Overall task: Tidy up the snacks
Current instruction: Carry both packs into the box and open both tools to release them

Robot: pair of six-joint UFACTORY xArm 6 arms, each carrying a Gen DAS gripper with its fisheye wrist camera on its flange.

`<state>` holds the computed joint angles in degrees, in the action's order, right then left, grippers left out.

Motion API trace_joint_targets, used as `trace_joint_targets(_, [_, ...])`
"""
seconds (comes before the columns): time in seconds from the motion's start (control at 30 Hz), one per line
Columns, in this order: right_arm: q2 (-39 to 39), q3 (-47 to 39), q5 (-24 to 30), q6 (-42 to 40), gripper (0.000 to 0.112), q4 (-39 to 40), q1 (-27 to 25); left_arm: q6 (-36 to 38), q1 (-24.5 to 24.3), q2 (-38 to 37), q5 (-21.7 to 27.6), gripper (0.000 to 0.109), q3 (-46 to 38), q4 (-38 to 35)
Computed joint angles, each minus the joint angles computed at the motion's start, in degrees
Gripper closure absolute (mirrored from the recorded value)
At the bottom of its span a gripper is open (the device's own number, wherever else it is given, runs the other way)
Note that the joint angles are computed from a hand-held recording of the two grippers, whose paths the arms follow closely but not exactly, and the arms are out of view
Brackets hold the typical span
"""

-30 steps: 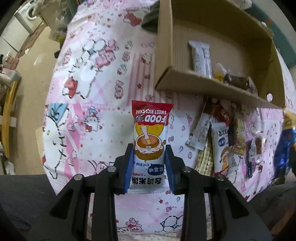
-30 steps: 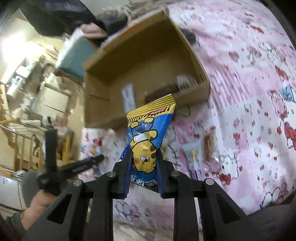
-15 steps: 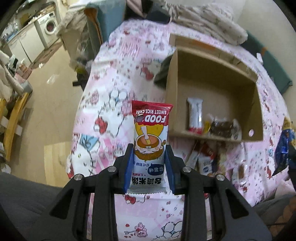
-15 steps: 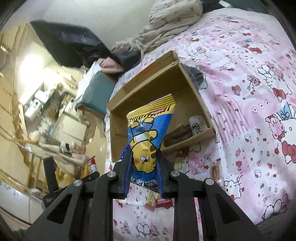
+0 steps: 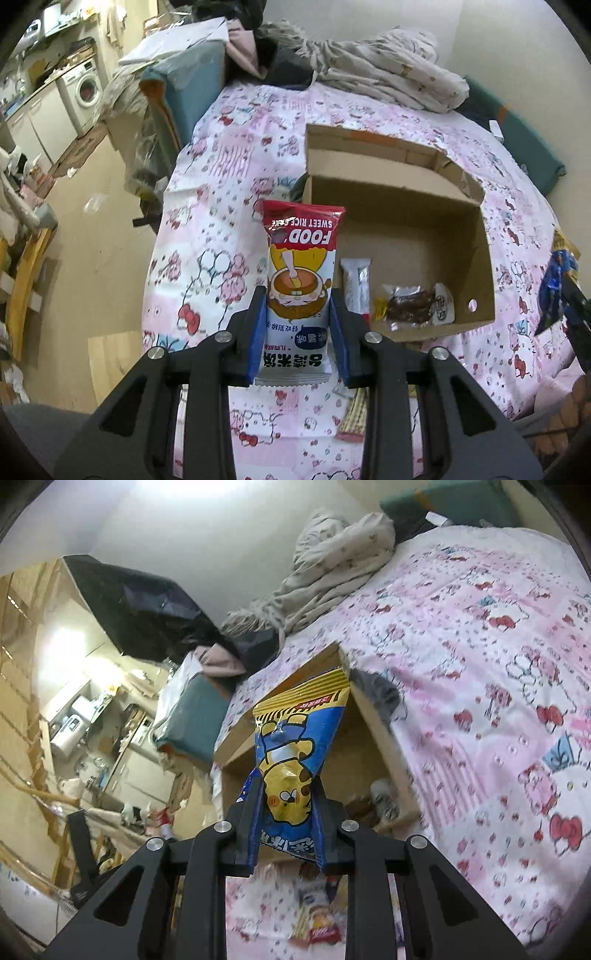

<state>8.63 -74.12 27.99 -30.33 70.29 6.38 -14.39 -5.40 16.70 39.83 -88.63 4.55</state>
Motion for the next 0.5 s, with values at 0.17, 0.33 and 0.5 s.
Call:
trace_joint_targets(0.17, [4.93, -5.54, 0.43, 3.13, 0.088, -4.12, -0.59, 2.22, -0.5, 2.89, 0.41, 0.081, -4.0, -0.63])
trace_joint_targets(0.33, [8.6, -9.14, 0.99, 6.13, 0.088, -9.38, -0.41, 3.53, -1.03, 6.64, 0.94, 0.081, -8.84, 0.17])
trace_joint_targets(0.5, [11.95, -12.74, 2.41, 8.1, 0.088, -12.81, -0.21, 4.47, -1.7, 11.0, 2.27, 0.081, -14.29, -0.99])
